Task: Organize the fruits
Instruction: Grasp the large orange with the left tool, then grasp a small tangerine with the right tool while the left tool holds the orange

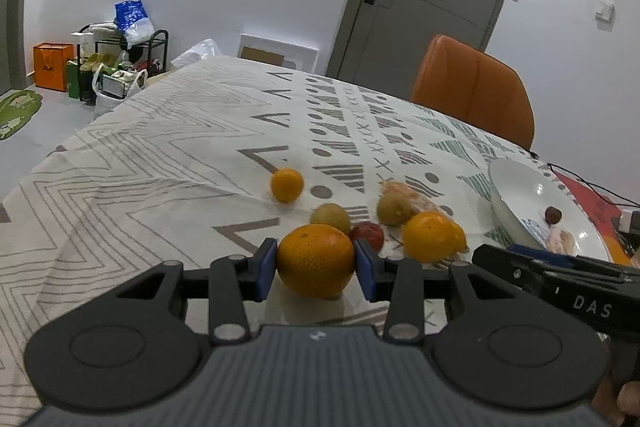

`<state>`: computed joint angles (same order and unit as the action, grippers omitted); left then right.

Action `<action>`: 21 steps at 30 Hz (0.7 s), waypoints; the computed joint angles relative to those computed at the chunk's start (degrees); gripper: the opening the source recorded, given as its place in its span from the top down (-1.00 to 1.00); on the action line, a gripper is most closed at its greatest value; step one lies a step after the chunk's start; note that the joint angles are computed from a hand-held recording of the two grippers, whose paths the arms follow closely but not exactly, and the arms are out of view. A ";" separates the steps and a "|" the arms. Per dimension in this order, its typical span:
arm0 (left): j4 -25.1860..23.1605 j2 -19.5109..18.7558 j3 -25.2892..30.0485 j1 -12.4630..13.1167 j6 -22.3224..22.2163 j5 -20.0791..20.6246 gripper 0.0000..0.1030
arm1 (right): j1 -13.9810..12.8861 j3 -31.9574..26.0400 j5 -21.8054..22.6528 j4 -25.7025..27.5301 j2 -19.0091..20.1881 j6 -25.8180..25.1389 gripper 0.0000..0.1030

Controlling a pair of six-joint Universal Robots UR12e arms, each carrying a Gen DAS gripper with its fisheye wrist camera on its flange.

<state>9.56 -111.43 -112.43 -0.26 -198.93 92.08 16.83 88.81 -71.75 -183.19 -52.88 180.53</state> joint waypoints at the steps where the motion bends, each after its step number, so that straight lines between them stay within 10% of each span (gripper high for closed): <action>1: 0.14 0.06 -0.08 0.14 -0.14 0.06 0.21 | 0.06 -0.19 0.20 0.40 0.08 -0.19 0.07; 21: 1.63 0.80 -1.70 2.53 -2.88 0.46 0.21 | 2.21 -5.06 -7.51 2.51 2.22 -6.14 0.34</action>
